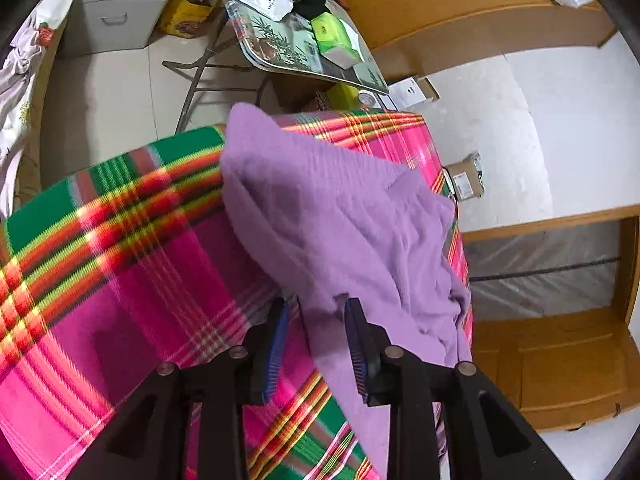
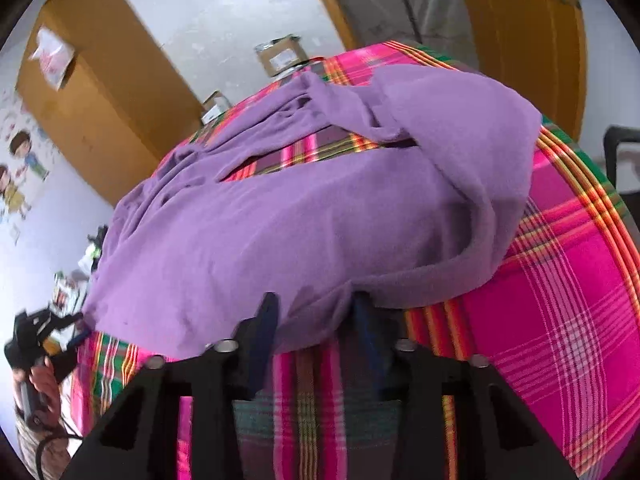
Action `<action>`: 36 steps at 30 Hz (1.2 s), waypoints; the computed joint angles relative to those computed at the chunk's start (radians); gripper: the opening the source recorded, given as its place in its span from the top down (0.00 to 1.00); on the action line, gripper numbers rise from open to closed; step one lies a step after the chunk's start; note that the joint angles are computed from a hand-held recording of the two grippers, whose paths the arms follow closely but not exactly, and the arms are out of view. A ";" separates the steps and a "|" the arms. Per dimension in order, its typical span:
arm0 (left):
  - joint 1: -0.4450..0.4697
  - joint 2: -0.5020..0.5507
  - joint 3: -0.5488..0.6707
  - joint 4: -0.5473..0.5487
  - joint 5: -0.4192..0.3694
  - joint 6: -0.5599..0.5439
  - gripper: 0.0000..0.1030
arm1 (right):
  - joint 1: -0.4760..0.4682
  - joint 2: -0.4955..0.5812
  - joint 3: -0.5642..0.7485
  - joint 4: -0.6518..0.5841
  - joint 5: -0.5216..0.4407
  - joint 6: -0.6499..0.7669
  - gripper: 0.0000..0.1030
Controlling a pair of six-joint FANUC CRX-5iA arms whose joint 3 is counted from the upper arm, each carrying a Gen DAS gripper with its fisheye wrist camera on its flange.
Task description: Fold clothes
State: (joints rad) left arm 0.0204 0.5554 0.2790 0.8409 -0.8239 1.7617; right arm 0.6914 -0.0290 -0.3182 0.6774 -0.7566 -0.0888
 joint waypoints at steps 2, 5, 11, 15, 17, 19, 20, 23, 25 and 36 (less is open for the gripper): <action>0.002 0.016 0.020 0.004 0.000 0.009 0.71 | -0.009 0.001 -0.001 -0.003 0.006 -0.007 0.81; 0.001 0.018 0.021 0.000 0.012 0.014 0.72 | -0.014 -0.003 -0.007 0.001 0.013 -0.012 0.88; -0.005 0.002 -0.016 0.022 0.041 -0.007 0.91 | -0.009 -0.044 -0.075 0.152 0.042 -0.120 0.95; -0.011 -0.029 -0.051 0.025 0.074 -0.024 0.94 | -0.001 -0.070 -0.100 0.218 0.037 -0.150 0.95; -0.017 -0.049 -0.059 -0.001 0.094 -0.029 0.94 | 0.002 -0.086 -0.113 0.244 0.032 -0.169 0.97; -0.022 -0.064 -0.060 -0.026 0.098 -0.034 0.94 | 0.006 -0.100 -0.127 0.266 0.022 -0.189 0.97; -0.025 -0.073 -0.070 -0.023 0.104 -0.046 0.94 | 0.009 -0.109 -0.135 0.277 0.017 -0.200 0.97; -0.027 -0.101 -0.104 -0.005 0.113 -0.070 0.94 | 0.019 -0.136 -0.163 0.306 -0.003 -0.235 0.97; -0.027 -0.116 -0.124 0.001 0.109 -0.084 0.94 | 0.025 -0.153 -0.179 0.322 -0.013 -0.254 0.97; -0.030 -0.194 -0.240 0.030 0.101 -0.145 0.94 | 0.083 -0.212 -0.226 0.359 -0.115 -0.291 0.97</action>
State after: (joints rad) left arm -0.0094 0.3614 0.0386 0.8711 -0.7226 1.6166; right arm 0.7746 -0.2405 -0.5438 1.0368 -0.8712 -0.3798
